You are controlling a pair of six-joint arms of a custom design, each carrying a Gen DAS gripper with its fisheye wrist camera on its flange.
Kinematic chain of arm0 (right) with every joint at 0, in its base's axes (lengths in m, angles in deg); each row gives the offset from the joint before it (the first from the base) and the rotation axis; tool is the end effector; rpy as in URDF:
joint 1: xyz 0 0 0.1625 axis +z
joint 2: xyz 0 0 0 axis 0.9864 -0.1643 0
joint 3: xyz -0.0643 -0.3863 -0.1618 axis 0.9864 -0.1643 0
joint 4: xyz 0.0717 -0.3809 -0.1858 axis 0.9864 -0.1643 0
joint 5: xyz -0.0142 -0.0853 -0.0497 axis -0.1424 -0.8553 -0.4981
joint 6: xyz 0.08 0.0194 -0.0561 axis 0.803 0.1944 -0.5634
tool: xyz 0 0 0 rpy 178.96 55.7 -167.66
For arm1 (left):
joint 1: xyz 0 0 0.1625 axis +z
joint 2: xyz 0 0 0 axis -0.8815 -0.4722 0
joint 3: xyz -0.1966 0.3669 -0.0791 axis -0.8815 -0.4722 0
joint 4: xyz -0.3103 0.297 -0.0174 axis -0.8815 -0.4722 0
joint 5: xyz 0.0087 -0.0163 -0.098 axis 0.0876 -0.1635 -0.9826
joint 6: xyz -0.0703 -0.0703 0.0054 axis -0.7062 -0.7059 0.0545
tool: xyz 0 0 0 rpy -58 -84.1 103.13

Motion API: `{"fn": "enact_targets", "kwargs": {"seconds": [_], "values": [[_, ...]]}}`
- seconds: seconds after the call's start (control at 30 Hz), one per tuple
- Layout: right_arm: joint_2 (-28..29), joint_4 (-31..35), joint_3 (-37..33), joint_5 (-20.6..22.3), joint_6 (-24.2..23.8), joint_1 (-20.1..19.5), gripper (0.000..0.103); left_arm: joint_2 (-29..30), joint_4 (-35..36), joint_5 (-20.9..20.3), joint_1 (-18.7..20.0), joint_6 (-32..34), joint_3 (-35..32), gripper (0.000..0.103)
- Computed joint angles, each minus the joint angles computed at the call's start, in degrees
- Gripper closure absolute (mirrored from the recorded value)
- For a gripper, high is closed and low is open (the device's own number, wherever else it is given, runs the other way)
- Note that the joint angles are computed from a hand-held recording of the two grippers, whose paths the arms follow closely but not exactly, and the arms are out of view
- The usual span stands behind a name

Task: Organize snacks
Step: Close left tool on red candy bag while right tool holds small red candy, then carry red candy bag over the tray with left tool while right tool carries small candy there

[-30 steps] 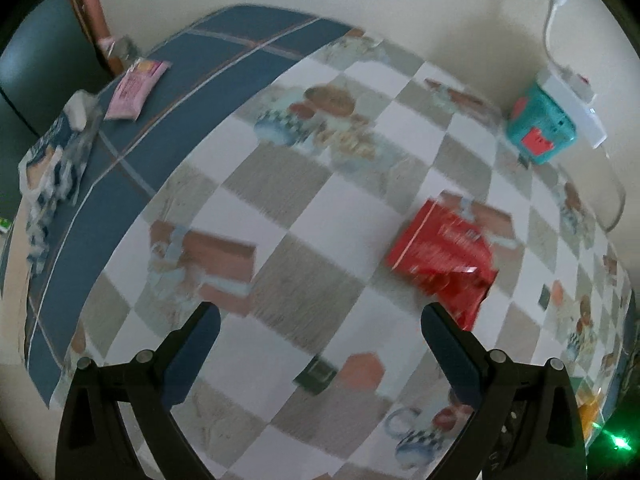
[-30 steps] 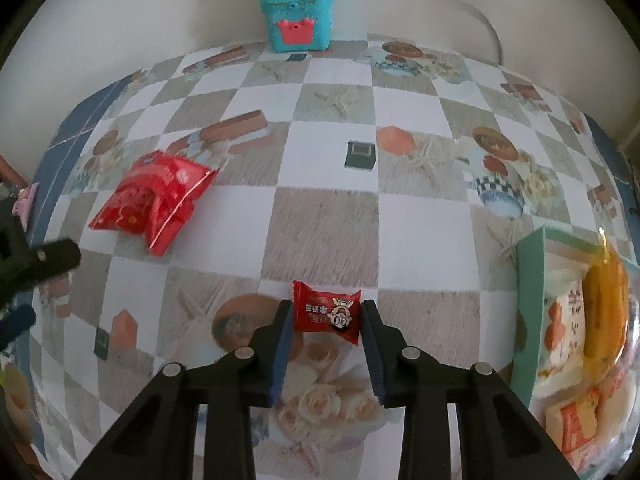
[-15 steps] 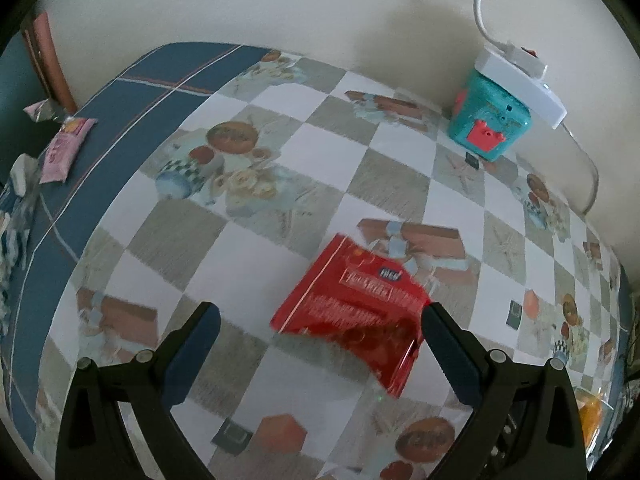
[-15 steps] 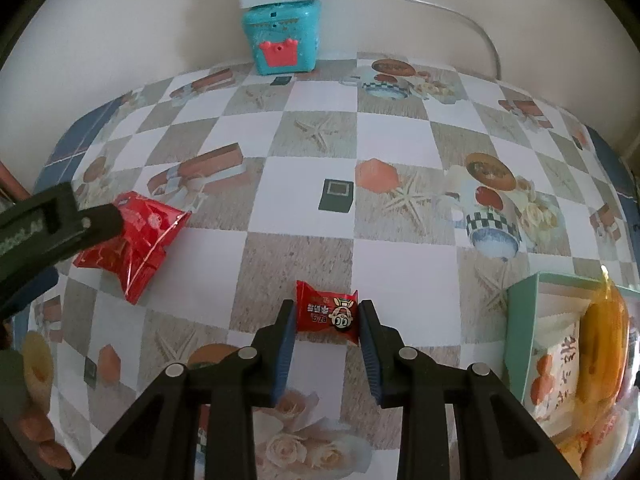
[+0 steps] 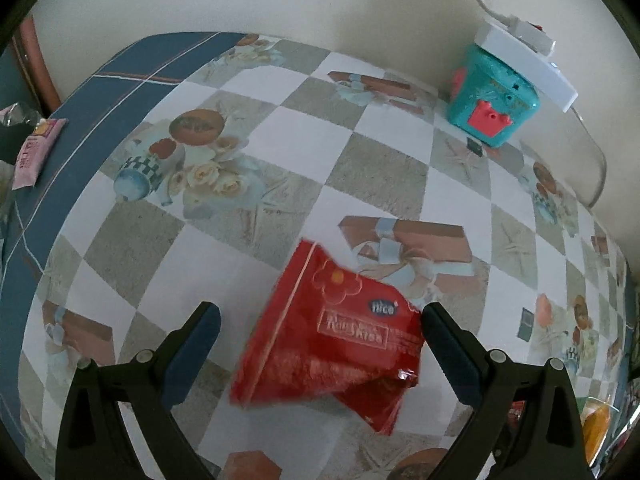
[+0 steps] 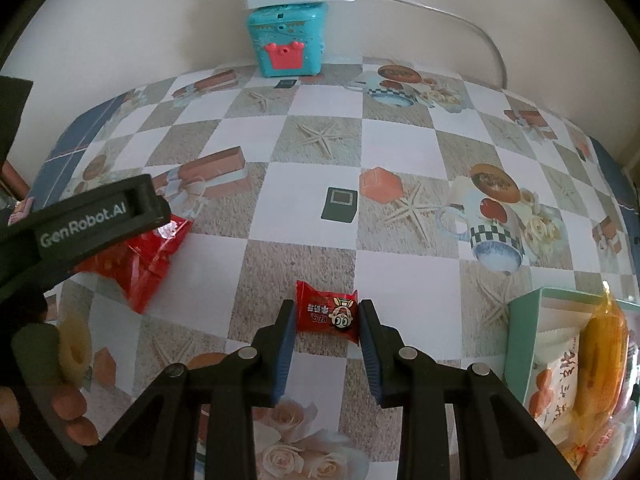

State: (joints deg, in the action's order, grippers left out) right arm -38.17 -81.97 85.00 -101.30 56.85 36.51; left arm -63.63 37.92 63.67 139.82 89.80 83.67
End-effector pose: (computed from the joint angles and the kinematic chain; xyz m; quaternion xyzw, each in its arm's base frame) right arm 0.3339 -0.5327 -0.1674 0.0315 -0.8982 0.2138 0.3829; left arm 0.0795 -0.5964 0.2404 -0.0160 0.9154 -0.2252 0.3333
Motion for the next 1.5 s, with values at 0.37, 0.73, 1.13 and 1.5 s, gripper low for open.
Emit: {"fn": "enact_targets", "kwargs": {"seconds": [0.37, 0.73, 1.13, 1.5], "values": [[-0.1, 0.7, -0.1, 0.0, 0.0, 0.2, 0.071, -1.3, 1.4, 1.2, -0.1, -1.7, 0.8, 0.029], [-3.2, -0.9, 3.6, 4.6, 0.8, 0.2, 0.071, -3.3, 8.3, 3.0, -0.5, -11.8, 2.8, 0.029], [-10.1, -2.2, 10.1, 6.3, 6.3, 4.9, 0.071, -11.7, 10.2, 2.6, -6.4, -18.8, 11.3, 0.029], [-15.0, -2.1, 18.1, 4.7, 15.1, 9.4, 0.071, -18.2, 10.2, 1.4, -12.4, -23.0, 22.4, 0.029]]}}
